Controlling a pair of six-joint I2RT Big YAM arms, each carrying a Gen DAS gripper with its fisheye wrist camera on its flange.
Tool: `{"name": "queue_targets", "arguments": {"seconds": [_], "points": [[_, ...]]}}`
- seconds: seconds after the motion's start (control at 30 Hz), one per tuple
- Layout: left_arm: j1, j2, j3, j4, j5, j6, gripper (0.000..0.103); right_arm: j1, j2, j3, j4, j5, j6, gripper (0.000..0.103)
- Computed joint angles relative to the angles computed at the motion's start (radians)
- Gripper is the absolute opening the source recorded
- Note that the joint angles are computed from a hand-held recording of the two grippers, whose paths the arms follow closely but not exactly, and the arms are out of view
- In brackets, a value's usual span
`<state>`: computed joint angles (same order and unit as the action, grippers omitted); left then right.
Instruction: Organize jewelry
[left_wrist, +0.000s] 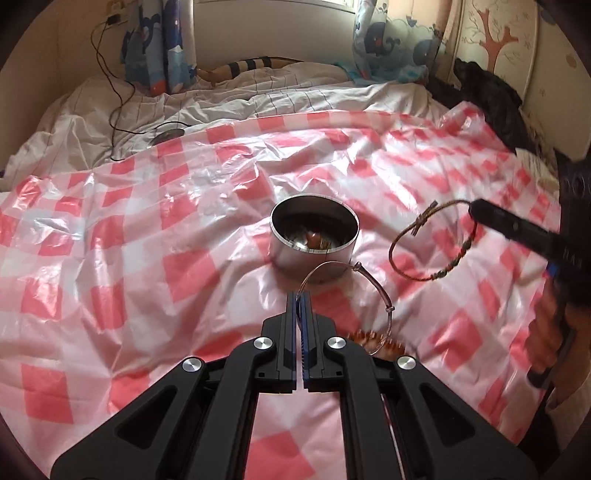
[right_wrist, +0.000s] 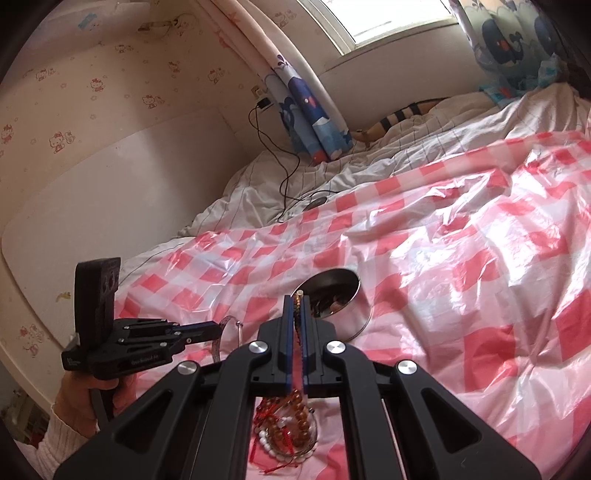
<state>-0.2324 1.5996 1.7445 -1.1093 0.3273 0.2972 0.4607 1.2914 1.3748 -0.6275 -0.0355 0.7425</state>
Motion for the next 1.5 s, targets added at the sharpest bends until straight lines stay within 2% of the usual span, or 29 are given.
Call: {"name": "queue_targets", "arguments": {"seconds": [0.23,0.43,0.8,0.87,0.9,0.93,0.97,1.0,1.07,1.17,1.23,1.37,1.4,1.43,1.5], "points": [[-0.034,0.157,0.196,-0.048,0.018,-0.049,0.002,-0.048,0.064,0.061,0.019,-0.038,-0.02,0.004],[-0.069,0.287,0.354,-0.1,-0.021,-0.056,0.002,-0.09,0.123,0.115,0.042,-0.057,-0.025,0.004],[-0.104,0.412,0.47,-0.17,-0.135,-0.022,0.003,-0.108,0.188,0.141,0.033,-0.097,-0.011,0.004],[-0.099,0.41,0.471,-0.174,-0.137,-0.036,0.007,-0.11,0.199,0.143,0.037,-0.111,-0.001,0.004],[-0.093,0.402,0.464,-0.173,-0.129,-0.047,0.014,-0.111,0.205,0.144,0.041,-0.121,0.007,0.004],[-0.085,0.388,0.448,-0.164,-0.119,-0.055,0.016,-0.111,0.213,0.147,0.045,-0.132,0.014,0.004],[-0.078,0.374,0.431,-0.155,-0.111,-0.061,0.022,-0.111,0.222,0.15,0.052,-0.147,0.024,0.004],[-0.072,0.35,0.402,-0.132,-0.12,-0.068,0.033,-0.111,0.232,0.156,0.056,-0.16,0.03,0.004],[-0.05,0.293,0.33,-0.08,-0.109,-0.085,0.043,-0.109,0.251,0.164,0.068,-0.194,0.046,0.004],[-0.014,0.222,0.244,-0.03,-0.088,-0.111,0.048,-0.105,0.286,0.184,0.069,-0.234,0.068,0.004],[0.01,0.187,0.196,-0.007,-0.067,-0.137,0.05,-0.094,0.32,0.224,0.018,-0.233,0.041,0.004],[0.034,0.159,0.153,0.009,-0.046,-0.157,0.051,-0.055,0.388,0.33,-0.174,-0.144,-0.092,0.004],[0.034,0.157,0.149,0.008,-0.043,-0.152,0.051,-0.051,0.394,0.338,-0.193,-0.131,-0.113,0.01],[0.032,0.156,0.148,0.005,-0.043,-0.144,0.051,-0.048,0.393,0.34,-0.202,-0.112,-0.128,0.032],[0.025,0.149,0.135,0.01,-0.05,-0.138,0.052,-0.04,0.377,0.331,-0.193,-0.051,-0.148,0.055]]}}
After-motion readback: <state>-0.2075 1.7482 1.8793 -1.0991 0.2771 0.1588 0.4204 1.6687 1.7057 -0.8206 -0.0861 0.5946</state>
